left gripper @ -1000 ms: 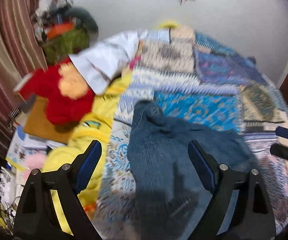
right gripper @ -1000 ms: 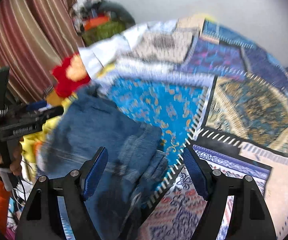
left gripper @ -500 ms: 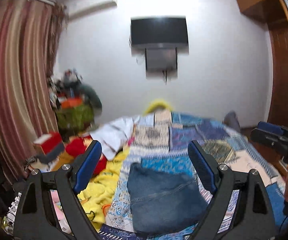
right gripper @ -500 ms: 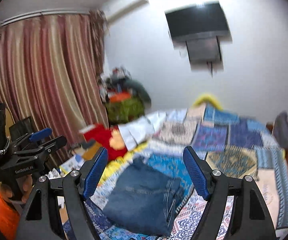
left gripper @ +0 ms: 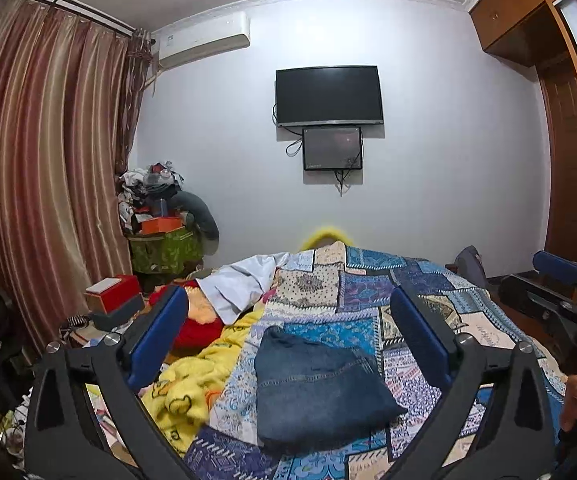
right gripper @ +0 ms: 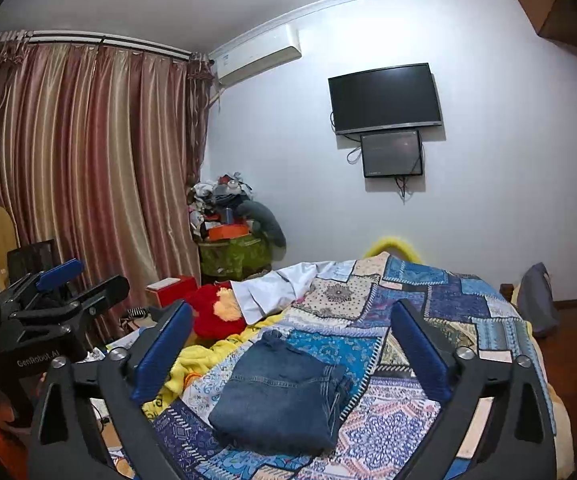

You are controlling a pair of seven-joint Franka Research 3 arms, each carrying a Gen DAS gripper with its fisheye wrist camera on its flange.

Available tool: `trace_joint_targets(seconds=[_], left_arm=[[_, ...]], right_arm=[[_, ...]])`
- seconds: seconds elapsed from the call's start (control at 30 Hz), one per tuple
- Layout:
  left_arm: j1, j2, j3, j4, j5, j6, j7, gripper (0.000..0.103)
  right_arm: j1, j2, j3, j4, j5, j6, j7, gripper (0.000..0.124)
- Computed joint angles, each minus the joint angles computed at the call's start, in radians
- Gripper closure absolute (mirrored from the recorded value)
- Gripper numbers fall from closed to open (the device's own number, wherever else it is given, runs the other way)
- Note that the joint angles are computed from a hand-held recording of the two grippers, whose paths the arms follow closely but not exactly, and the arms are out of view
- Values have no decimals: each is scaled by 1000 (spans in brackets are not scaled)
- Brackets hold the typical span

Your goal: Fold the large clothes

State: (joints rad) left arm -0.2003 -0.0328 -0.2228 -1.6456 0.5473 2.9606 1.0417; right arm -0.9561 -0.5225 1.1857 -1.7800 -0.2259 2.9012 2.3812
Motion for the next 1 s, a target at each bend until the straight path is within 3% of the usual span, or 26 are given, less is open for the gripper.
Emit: trace_joint_targets(seconds=[1.0], left_arm=[[4,-45,0,-78,-115,43,69,1]], right_arm=[[59,18,-28,-5,-60,-43,52,21]])
